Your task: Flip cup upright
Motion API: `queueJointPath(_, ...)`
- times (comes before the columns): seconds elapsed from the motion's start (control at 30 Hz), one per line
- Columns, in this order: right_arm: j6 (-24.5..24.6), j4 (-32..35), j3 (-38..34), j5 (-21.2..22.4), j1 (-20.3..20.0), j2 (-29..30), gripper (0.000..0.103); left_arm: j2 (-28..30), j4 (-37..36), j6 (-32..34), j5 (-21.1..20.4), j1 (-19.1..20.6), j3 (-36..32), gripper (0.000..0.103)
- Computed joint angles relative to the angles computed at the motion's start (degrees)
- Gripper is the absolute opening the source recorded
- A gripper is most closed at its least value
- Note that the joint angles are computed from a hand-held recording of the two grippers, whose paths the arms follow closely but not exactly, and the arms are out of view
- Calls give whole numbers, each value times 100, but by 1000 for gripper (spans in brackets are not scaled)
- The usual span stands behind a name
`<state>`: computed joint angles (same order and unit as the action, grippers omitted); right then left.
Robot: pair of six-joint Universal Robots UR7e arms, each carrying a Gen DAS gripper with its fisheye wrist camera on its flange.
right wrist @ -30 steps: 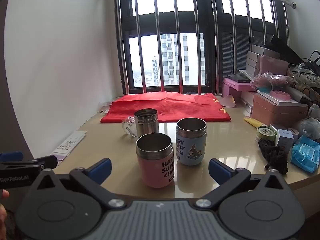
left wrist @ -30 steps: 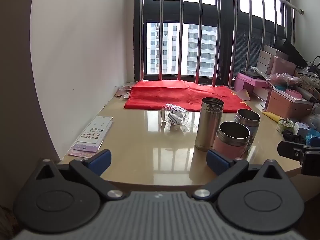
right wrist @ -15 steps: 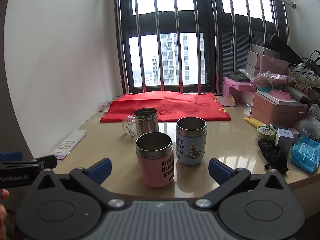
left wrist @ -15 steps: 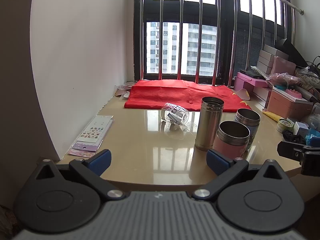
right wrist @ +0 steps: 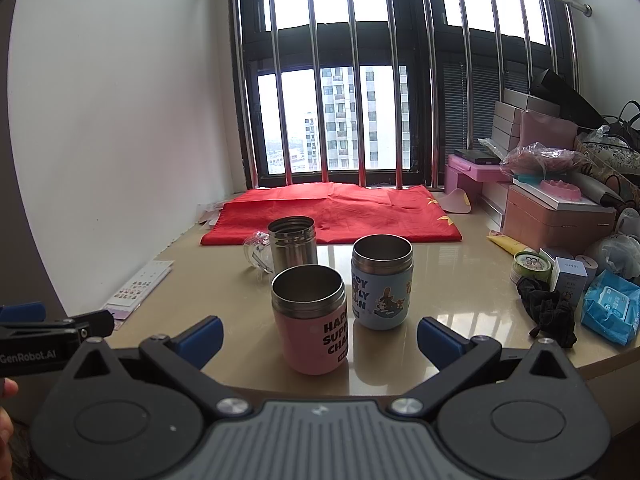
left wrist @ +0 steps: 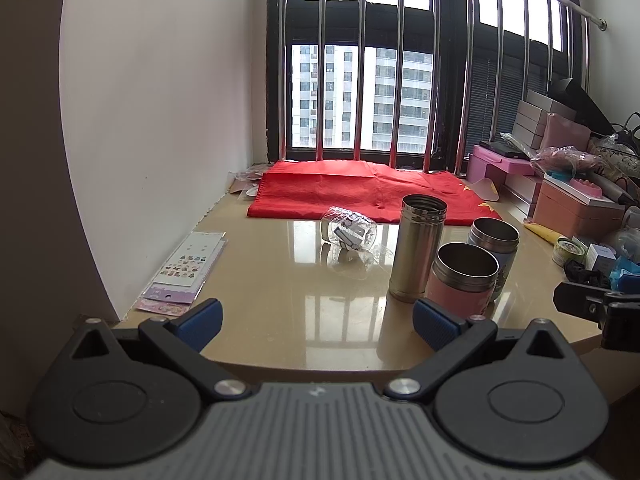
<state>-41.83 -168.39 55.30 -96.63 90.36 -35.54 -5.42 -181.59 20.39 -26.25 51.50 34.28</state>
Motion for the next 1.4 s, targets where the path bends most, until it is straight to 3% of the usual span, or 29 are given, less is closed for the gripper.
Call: queueJointPath(1.4,5,-73,134,22,3,-63,103,-81,-42,-83,-58,-21,166,103)
